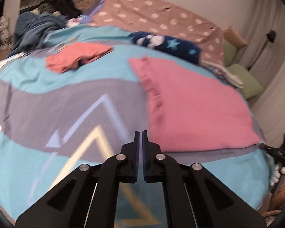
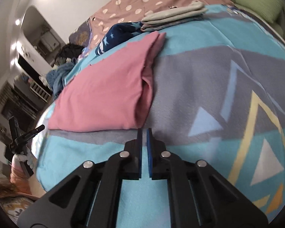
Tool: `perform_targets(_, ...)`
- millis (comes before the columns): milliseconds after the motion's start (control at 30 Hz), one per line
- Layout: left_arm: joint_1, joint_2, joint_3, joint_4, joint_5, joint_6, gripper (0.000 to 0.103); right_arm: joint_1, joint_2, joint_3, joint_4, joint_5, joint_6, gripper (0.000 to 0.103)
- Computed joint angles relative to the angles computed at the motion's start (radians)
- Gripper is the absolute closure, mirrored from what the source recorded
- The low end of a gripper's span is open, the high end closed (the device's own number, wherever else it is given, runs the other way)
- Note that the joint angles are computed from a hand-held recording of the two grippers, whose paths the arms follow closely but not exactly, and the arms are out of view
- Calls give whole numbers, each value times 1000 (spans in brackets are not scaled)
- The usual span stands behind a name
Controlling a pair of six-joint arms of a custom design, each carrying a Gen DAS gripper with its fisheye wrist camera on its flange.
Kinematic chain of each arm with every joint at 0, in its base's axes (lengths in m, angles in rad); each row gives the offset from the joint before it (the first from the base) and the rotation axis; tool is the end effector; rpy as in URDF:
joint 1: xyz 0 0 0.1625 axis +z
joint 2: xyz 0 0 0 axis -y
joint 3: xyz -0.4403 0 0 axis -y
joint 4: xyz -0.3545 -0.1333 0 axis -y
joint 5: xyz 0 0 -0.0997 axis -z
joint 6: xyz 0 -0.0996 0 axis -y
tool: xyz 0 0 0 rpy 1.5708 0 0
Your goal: Fold small clothes
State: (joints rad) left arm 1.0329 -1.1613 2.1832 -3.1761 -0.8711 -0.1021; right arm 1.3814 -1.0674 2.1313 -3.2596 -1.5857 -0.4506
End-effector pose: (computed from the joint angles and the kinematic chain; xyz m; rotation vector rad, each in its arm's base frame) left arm -0.0791 -0.5181 0.2553 0.2708 2.4798 -0.9914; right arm 0.0309 -0.5391 0.2158 0.3589 -2.7842 0.8542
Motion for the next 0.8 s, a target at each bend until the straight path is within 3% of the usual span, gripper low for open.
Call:
perform_targets(33, -20, 14, -16, -5, -38, 34, 97, -8, -6, 3, 1, 22, 6, 97)
perform_targets(100, -48, 47, -54, 14, -115, 90, 85, -16, -13, 6, -12, 55, 3, 96)
perform_targets(233, -96, 192, -203, 163, -323, 186, 74, -12, -13, -17, 11, 73, -19, 95)
perform_targets(333, -133, 307, -298, 265, -410, 267, 65, -8, -13, -41, 46, 69, -28, 89)
perform_targets(533, -191, 485, -431, 400, -399, 349, 60, -43, -41, -43, 95, 111, -37, 78)
perform_targets(700, -202, 548, -496, 451, -333, 353, 56, -77, -56, -51, 144, 152, -29, 66)
perform_targets(767, -203, 561, -511, 458, -306, 349, 56, -77, -57, -60, 152, 142, -25, 54)
perform_targets(800, -203, 565, -517, 461, -304, 344, 56, -76, -56, -66, 155, 141, -30, 53)
